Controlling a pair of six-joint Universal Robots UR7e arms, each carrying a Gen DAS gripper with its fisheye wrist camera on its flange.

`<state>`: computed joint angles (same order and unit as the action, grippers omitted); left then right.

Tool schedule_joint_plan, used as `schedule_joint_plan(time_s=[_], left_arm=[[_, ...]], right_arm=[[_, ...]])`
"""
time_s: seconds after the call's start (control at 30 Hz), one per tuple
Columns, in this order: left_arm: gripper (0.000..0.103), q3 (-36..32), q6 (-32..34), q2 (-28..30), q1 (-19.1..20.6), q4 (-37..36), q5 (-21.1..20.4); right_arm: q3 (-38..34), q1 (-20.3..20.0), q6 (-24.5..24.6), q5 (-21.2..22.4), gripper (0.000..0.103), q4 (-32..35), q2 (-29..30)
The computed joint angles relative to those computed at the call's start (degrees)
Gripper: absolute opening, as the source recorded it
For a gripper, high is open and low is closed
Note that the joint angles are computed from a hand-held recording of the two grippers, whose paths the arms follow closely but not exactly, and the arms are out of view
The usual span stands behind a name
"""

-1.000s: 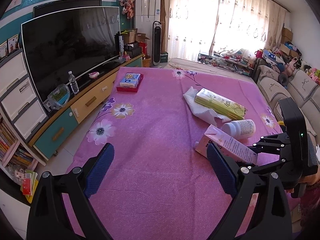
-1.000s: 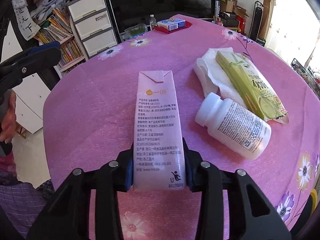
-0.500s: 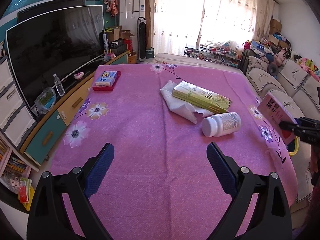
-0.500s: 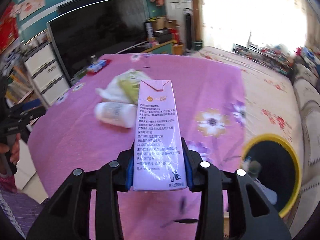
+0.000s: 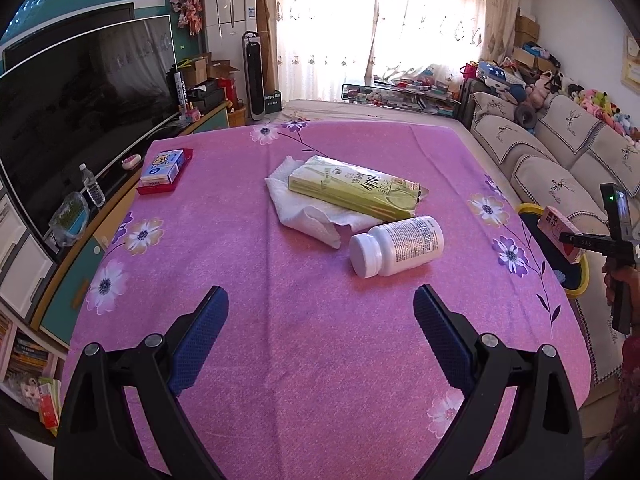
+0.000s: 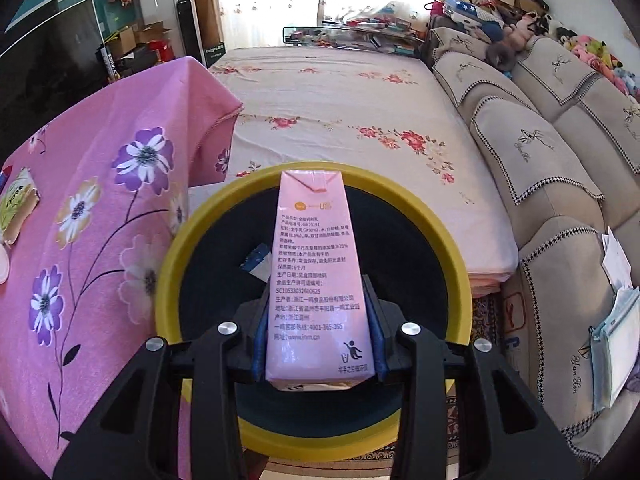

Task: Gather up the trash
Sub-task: 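Grasp the pink milk carton with the right tool and drop it into the bin, then grasp the white pill bottle with the left tool and lift it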

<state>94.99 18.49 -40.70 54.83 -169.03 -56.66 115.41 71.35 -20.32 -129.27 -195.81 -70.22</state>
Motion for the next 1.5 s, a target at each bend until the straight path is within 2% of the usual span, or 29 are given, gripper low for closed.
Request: schedule_joint_plan(time_s=[0.07, 0.47, 0.7, 0.9, 0.97, 1.07, 1.17, 1.23, 1.4, 1.5], left_arm=[[0.092, -0.3, 0.2, 0.4, 0.0, 0.3, 0.0], [0.092, -5.0, 2.0, 4.1, 0.2, 3.5, -2.1], [0.092, -12.3, 9.7, 9.2, 0.9, 7.4, -7.5], [0.092, -20.4, 13.9, 13.3, 2.5, 17.7, -12.4], [0.092, -22.5, 14.3, 14.5, 2.7, 21.0, -12.6], [0.092, -24.1, 15.0, 15.9, 2.7, 22.4, -10.6], [0.092, -25.1, 14.0, 16.4, 2.9, 24.5, -10.3], [0.092, -24.7, 13.5, 16.3, 2.8, 24.8, -10.3], [0.092, -22.4, 15.4, 14.9, 2.0, 25.7, -13.2], [0.092, -21.5, 18.5, 15.7, 0.9, 22.0, -10.3]], right_arm=[[-0.9, -0.2, 0.3, -0.9, 0.054, -1.3, 1.1], [0.3, 4.0, -2.5, -0.2, 0.058, -5.8, 1.6], [1.5, 4.8, -2.6, 0.0, 0.058, -5.6, 0.8], [1.6, 4.3, -2.4, 0.5, 0.059, -4.3, 0.3], [1.4, 4.1, -2.2, 0.7, 0.059, -3.8, 0.3], [1.0, 3.9, -1.8, 1.0, 0.059, -3.1, 0.5], [0.7, 3.6, -1.7, 1.5, 0.059, -2.4, 0.6], [0.5, 3.5, -1.5, 1.9, 0.059, -2.1, 0.8], [0.5, 3.3, -1.9, 2.9, 0.059, -1.6, 1.0], [0.7, 3.2, -1.9, 3.2, 0.059, -1.7, 0.9]])
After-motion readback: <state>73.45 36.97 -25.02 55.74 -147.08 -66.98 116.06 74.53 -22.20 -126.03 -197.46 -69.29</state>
